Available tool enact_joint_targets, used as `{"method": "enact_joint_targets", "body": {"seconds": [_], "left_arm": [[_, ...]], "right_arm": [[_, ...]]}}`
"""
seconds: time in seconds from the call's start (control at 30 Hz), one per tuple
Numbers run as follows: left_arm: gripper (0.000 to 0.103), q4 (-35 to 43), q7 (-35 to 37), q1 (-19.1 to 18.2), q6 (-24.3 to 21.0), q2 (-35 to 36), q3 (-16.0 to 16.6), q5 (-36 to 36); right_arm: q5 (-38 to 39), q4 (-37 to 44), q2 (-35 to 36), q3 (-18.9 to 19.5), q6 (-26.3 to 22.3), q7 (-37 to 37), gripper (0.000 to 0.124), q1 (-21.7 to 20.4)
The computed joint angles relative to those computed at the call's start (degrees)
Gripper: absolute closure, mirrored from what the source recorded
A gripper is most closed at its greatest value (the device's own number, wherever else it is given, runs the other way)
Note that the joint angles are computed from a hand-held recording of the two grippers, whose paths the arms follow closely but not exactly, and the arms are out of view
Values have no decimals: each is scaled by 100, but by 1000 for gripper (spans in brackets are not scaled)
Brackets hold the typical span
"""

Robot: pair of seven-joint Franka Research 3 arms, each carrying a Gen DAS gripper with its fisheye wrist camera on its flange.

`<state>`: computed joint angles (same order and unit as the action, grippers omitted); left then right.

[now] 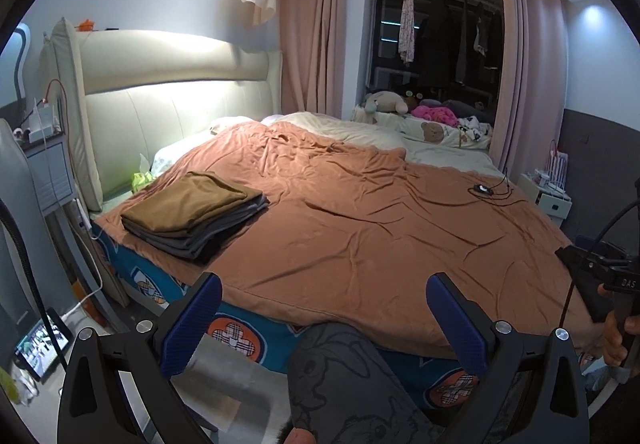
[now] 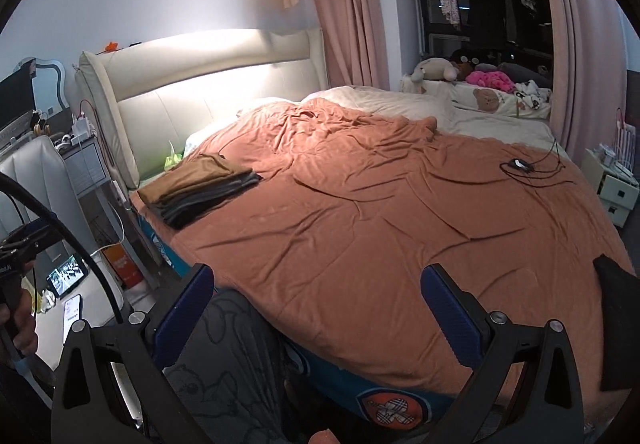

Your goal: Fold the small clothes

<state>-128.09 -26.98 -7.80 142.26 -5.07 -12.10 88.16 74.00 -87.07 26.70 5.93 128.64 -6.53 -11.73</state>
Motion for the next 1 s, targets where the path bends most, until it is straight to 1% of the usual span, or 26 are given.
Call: {"method": "enact_joint_targets", "body": {"seconds": [0.1,0.17,0.23,0.3,0.37,0.5,0.9,1.0], "left_arm": [[0,22,-180,-6,6,119,2,118],[0,47,-240,-13,-19,232,23,161],[0,63,-243,-12,17,330,68,101],[0,50,-263,-8,80,372,109,50],[0,15,-340,-15,58,369,121,93],[0,4,-248,-70,-122,375,93,83],[0,-20,-348,-93,-71,378,112,165],[0,-45,-411,-120,-161,354,83,189]], "right_arm": [[70,-111,-37,9,-88,-31,21,-42],[135,-172,-63,-7,-38,-65,21,-39],[107,-199,-68,-39,-90,35,21,-43],[168,-256,-83,-63,-6,31,21,-51],[183,-297,-94,-73,55,27,21,-39],[181,-331,-103,-71,102,96,21,-6],[219,-441,-159,-93,104,51,21,25],[212,-436,-142,-95,106,51,21,28]]}}
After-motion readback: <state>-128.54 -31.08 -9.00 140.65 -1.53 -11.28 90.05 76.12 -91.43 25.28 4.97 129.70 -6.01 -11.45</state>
